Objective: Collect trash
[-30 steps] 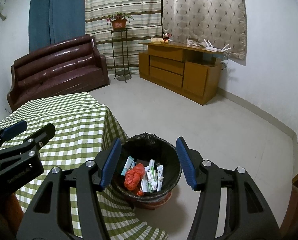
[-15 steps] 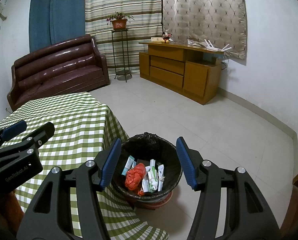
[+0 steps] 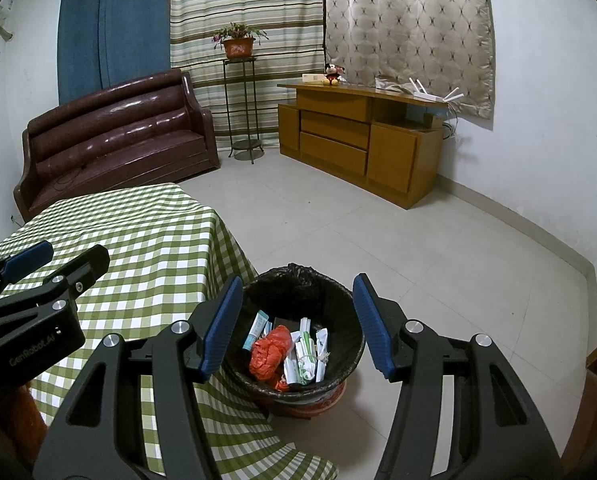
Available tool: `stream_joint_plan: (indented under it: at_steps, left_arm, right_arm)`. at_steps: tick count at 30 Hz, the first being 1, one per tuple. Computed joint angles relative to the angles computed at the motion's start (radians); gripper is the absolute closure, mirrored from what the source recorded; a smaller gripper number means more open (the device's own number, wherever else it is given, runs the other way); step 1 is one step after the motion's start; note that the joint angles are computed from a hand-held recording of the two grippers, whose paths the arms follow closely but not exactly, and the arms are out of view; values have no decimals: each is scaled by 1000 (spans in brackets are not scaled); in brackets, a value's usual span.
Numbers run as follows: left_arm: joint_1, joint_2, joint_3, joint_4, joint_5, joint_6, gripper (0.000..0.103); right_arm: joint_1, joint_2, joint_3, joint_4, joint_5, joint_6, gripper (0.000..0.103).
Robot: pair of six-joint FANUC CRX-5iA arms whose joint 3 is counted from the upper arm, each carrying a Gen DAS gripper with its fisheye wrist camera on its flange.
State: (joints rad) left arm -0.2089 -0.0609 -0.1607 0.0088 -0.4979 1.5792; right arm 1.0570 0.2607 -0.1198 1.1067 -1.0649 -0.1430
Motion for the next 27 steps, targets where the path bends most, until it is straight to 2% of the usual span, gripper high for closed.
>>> stream_joint_plan:
  at_steps: [27]
  left_arm:
    - [-3,0,1,-3,-3,4,26]
  right_arm:
    - [-1,-3,1,-4,0,4,47]
